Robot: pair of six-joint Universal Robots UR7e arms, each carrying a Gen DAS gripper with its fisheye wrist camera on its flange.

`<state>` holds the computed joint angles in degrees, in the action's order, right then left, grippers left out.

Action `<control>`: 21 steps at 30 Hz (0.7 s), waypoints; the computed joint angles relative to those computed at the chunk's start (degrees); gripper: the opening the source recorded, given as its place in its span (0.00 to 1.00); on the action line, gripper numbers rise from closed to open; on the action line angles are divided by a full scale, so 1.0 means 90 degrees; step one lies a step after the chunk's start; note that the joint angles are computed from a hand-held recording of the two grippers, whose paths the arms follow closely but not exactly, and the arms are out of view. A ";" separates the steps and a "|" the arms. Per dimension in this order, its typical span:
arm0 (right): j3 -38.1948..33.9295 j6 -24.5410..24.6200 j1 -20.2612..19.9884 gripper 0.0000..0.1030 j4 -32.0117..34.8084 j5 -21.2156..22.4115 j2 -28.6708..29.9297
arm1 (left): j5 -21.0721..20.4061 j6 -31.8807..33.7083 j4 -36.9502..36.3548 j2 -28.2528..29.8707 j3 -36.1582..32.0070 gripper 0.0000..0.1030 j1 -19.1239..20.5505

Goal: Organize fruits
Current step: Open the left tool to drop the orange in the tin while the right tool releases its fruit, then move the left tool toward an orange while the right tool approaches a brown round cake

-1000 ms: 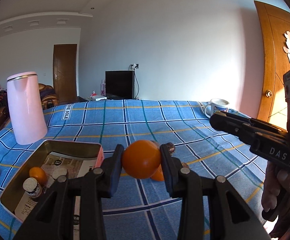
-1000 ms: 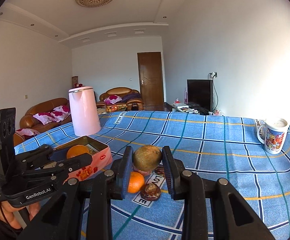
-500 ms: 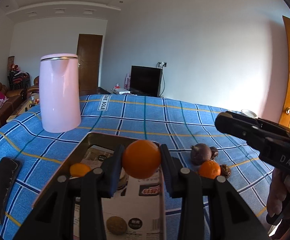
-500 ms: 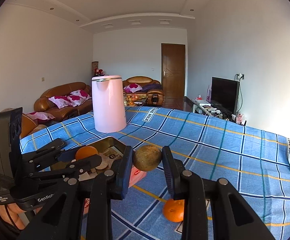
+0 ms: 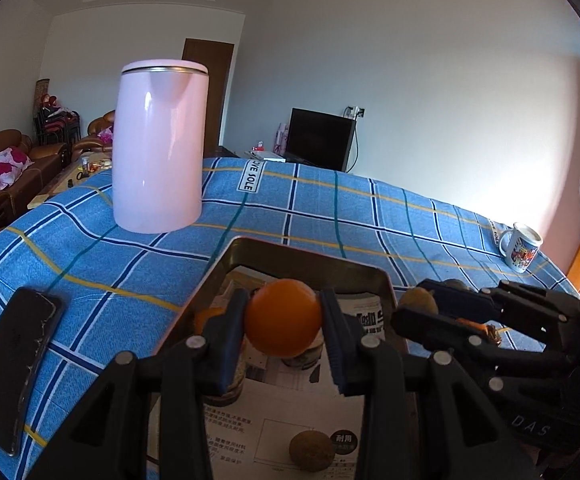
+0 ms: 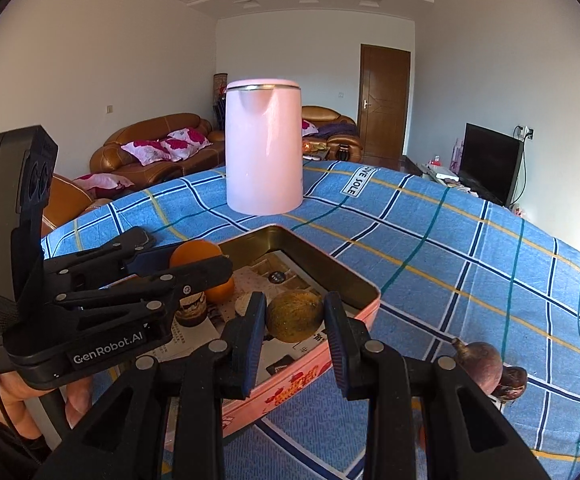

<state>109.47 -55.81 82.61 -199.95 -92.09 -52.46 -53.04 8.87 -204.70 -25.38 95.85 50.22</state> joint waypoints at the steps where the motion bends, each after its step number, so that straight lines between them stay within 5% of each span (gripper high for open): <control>1: -0.0021 -0.0008 0.0009 0.31 0.0036 -0.0058 0.0034 | 0.0027 -0.0015 0.0040 -0.0004 -0.0011 0.37 0.0015; 11: -0.0255 -0.0132 0.0130 0.31 0.0446 -0.0629 0.0305 | 0.0174 -0.0143 0.0282 0.0011 -0.0087 0.39 0.0091; 17: -0.0073 -0.0005 0.0014 0.41 0.0467 -0.0318 0.0090 | 0.0278 -0.0041 -0.0068 0.0010 0.0021 0.58 -0.0049; 21: 0.0347 0.0061 -0.0258 0.42 0.0182 0.0026 -0.0388 | 0.0203 0.0099 -0.0161 0.0056 0.0055 0.59 -0.0223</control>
